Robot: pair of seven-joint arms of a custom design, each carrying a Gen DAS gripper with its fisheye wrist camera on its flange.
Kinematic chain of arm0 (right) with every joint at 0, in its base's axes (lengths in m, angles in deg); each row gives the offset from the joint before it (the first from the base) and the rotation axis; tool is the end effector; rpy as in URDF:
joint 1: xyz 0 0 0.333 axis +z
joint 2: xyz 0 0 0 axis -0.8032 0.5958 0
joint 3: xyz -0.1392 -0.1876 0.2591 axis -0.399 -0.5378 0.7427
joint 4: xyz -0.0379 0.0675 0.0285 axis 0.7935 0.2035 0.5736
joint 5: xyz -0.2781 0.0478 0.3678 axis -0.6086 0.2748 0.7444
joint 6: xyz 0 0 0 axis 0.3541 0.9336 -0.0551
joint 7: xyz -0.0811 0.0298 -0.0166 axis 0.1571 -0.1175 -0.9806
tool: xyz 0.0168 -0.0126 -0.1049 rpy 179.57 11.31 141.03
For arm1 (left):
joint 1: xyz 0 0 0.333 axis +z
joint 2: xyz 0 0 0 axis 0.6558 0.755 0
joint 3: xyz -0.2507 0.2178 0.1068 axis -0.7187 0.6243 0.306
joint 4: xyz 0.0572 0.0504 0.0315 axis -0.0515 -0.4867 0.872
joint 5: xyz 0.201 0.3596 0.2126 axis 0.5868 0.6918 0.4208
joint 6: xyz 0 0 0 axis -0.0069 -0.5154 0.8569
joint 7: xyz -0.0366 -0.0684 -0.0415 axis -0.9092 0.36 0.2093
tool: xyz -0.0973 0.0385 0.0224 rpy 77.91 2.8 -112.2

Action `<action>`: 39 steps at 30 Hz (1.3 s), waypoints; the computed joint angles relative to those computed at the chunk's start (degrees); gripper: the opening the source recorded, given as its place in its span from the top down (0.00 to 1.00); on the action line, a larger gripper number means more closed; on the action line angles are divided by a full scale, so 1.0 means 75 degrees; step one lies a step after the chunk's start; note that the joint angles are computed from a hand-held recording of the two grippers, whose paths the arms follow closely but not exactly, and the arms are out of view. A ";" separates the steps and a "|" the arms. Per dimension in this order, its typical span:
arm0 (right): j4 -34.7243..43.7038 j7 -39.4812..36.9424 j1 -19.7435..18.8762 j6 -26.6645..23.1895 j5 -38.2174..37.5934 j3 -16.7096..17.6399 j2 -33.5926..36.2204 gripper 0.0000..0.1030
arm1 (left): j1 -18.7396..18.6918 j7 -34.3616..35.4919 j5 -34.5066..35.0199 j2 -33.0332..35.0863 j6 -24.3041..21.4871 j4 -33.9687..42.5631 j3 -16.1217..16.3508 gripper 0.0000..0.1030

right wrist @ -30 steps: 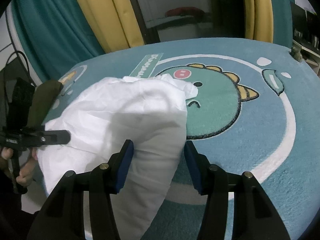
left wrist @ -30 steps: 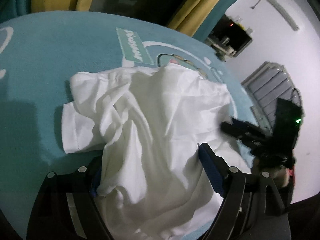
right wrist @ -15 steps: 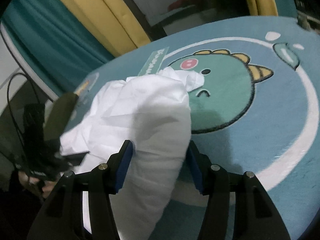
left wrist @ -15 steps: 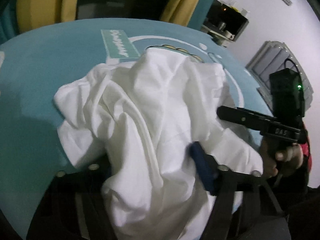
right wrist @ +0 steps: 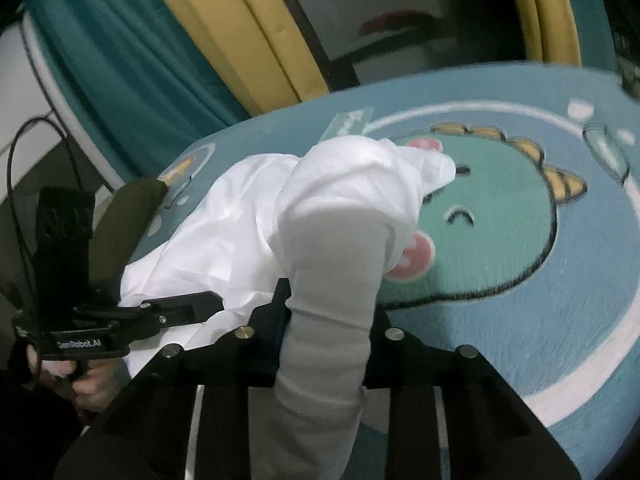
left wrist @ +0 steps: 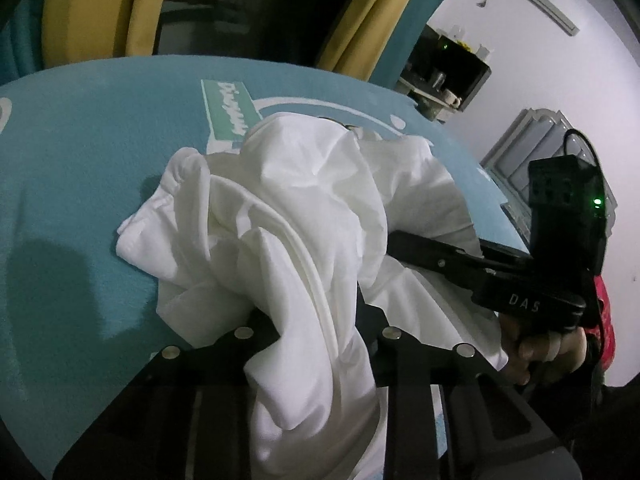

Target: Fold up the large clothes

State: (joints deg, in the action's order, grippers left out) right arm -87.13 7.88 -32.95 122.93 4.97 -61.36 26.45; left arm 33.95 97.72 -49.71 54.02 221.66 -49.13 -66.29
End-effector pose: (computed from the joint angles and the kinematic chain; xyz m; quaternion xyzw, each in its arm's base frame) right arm 0.5230 0.1385 0.4654 -0.7572 0.4738 -0.0662 0.4448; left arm 0.5473 -0.0626 0.5377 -0.5915 0.7046 -0.3901 0.0388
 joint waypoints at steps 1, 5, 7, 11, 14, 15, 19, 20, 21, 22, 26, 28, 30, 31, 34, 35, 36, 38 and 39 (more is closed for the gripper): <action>0.0001 -0.0118 0.0038 0.0118 0.0061 0.0034 -0.0039 0.77 | -0.0007 0.0049 -0.0061 -0.0075 0.0079 -0.0066 0.0010 0.74; 0.0070 -0.0545 0.0220 0.0407 0.0286 0.0079 -0.0214 0.79 | -0.0058 0.0173 -0.0078 -0.0578 0.0434 -0.0349 0.0067 0.75; 0.0106 -0.0791 0.0351 0.0565 0.0442 0.0093 -0.0322 0.79 | -0.0142 0.0275 -0.0127 -0.0770 0.0596 -0.0416 0.0172 0.75; 0.0340 -0.1026 0.0599 0.0760 0.0557 0.0174 -0.0364 0.79 | -0.0253 0.0473 -0.0278 -0.1107 0.0855 -0.0518 0.0461 0.75; 0.0587 -0.1267 0.0816 0.0921 0.0658 0.0259 -0.0293 0.79 | -0.0268 0.0633 -0.0287 -0.1328 0.1041 -0.0599 0.0659 0.75; 0.0677 -0.1353 0.0889 0.0980 0.0710 0.0293 -0.0248 0.79 | -0.0265 0.0679 -0.0276 -0.1392 0.1079 -0.0616 0.0730 0.75; 0.1132 -0.1681 0.1171 0.1219 0.0914 0.0496 0.0042 0.79 | -0.0208 0.0958 -0.0206 -0.1649 0.1206 -0.0690 0.1056 0.75; 0.1246 -0.1750 0.1220 0.1253 0.0980 0.0536 0.0127 0.79 | -0.0181 0.1054 -0.0196 -0.1699 0.1257 -0.0700 0.1152 0.75; 0.1357 -0.1854 0.1268 0.1255 0.1095 0.0566 0.0210 0.79 | -0.0145 0.1084 -0.0171 -0.1726 0.1286 -0.0699 0.1213 0.75; 0.1482 -0.1973 0.1324 0.1255 0.1257 0.0613 0.0315 0.79 | -0.0065 0.1093 -0.0110 -0.1768 0.1304 -0.0703 0.1281 0.75; 0.2103 -0.2233 0.1389 0.1276 0.1812 0.0920 0.0930 0.79 | 0.0219 0.1079 0.0156 -0.1747 0.1295 -0.0629 0.1497 0.75; 0.2413 -0.2197 0.1390 0.1378 0.1934 0.1133 0.1269 0.79 | 0.0450 0.0997 0.0378 -0.1653 0.1197 -0.0561 0.1577 0.75; 0.2627 -0.2039 0.1356 0.1404 0.1918 0.1299 0.1530 0.79 | 0.0633 0.0918 0.0526 -0.1477 0.1090 -0.0460 0.1629 0.75; 0.2759 -0.1876 0.1359 0.1502 0.1810 0.1399 0.1725 0.79 | 0.0711 0.0915 0.0597 -0.1391 0.0979 -0.0397 0.1656 0.75; 0.3075 -0.0979 0.1329 0.1713 0.1009 0.1619 0.2238 0.79 | 0.0997 0.0844 0.0749 -0.0817 0.0390 0.0000 0.1740 0.75; 0.3178 -0.0615 0.1305 0.1763 0.0654 0.1672 0.2429 0.79 | 0.1133 0.0786 0.0796 -0.0567 0.0163 0.0169 0.1728 0.74; 0.3271 -0.0270 0.1258 0.1751 0.0349 0.1710 0.2588 0.79 | 0.1278 0.0721 0.0855 -0.0327 -0.0048 0.0322 0.1687 0.74; 0.3495 0.0895 0.1159 0.1652 -0.0543 0.1750 0.3016 0.79 | 0.1555 0.0540 0.0982 0.0010 -0.0234 0.0496 0.1514 0.72; 0.3542 0.1368 0.1127 0.1652 -0.0966 0.1767 0.3150 0.79 | 0.1700 0.0427 0.1078 0.0142 -0.0310 0.0566 0.1411 0.71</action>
State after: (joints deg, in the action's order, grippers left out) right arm -60.56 18.15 -24.50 135.32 -2.27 -48.11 50.07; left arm 46.70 100.92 -41.63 55.08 219.34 -44.88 -55.71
